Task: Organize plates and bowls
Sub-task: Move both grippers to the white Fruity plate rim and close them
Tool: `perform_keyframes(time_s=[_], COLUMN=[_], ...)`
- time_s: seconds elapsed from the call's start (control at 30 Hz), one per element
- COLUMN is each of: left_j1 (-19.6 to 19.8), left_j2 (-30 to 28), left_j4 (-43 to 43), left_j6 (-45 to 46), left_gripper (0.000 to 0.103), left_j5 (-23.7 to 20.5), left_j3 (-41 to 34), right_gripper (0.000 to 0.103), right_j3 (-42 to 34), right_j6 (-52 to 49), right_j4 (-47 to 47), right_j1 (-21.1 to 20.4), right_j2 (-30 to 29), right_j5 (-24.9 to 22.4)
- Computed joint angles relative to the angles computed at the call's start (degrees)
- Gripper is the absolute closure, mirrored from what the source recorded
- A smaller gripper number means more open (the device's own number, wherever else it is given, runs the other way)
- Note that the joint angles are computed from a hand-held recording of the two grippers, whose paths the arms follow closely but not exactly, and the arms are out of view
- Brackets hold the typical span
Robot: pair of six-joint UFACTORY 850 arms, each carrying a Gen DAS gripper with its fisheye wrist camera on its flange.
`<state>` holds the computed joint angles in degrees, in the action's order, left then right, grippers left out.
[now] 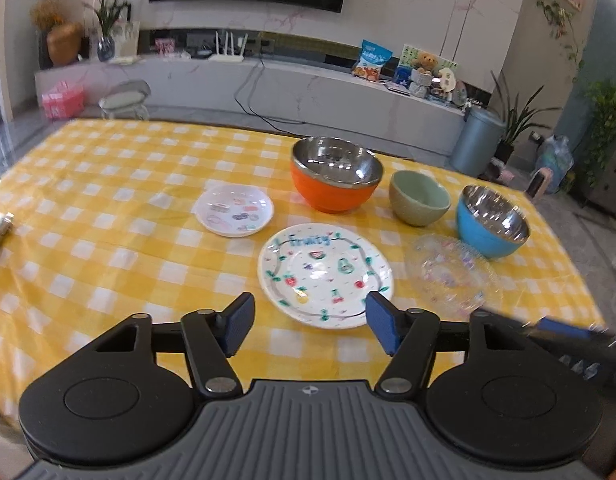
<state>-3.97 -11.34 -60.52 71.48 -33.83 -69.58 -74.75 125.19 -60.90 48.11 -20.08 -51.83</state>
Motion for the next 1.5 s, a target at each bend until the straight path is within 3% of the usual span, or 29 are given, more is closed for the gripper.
perform_keyframes(time_s=[0.13, 0.3, 0.47, 0.6, 0.73, 1.0, 1.1, 1.23, 1.5], left_j1=[-0.39, -1.58, -2.8, -2.53, -1.94, -0.59, -0.11, 0.44, 0.29], left_j2=[-3.23, -6.74, -9.48, -12.67, -16.08, -19.99, -21.08, -22.97, -25.11], left_j4=[3.17, 8.0, 9.94, 9.18, 10.9, 8.52, 7.06, 5.6, 5.0], left_j6=[-5.64, -9.76, -9.47, -10.38, -15.05, -18.13, -18.43, -20.74, -21.72], left_gripper=[0.036, 0.044, 0.044, 0.044, 0.044, 0.044, 0.044, 0.046, 0.065], left_j5=[-3.36, -2.38, 2.3, 0.96, -2.24, -7.02, -8.7, -10.56, -11.57], left_j3=[-4.23, -8.84, -11.74, -14.83, -17.79, -20.13, -20.88, -22.53, -24.17], right_gripper=[0.011, 0.011, 0.029, 0.048, 0.048, 0.047, 0.048, 0.06, 0.085], right_j3=[-0.38, 0.07, -0.77, -1.35, -1.14, 2.54, 4.98, 7.21, 6.38], right_j6=[0.15, 2.8, 3.26, 3.53, 5.04, 18.46, 30.45, 45.5, 43.38], right_j4=[-0.45, -5.54, -4.82, -4.7, -6.78, -14.51, -21.75, -32.79, -31.99], right_j1=[-1.48, -3.53, -6.95, -9.01, -9.43, -11.04, -12.14, -13.22, -13.64], right_j2=[-1.11, -2.4, -3.6, -4.56, -5.02, -4.06, -3.46, -3.15, -4.25], right_j5=[2.5, 6.43, 13.85, 18.87, 20.48, 25.92, 29.48, 31.66, 30.71])
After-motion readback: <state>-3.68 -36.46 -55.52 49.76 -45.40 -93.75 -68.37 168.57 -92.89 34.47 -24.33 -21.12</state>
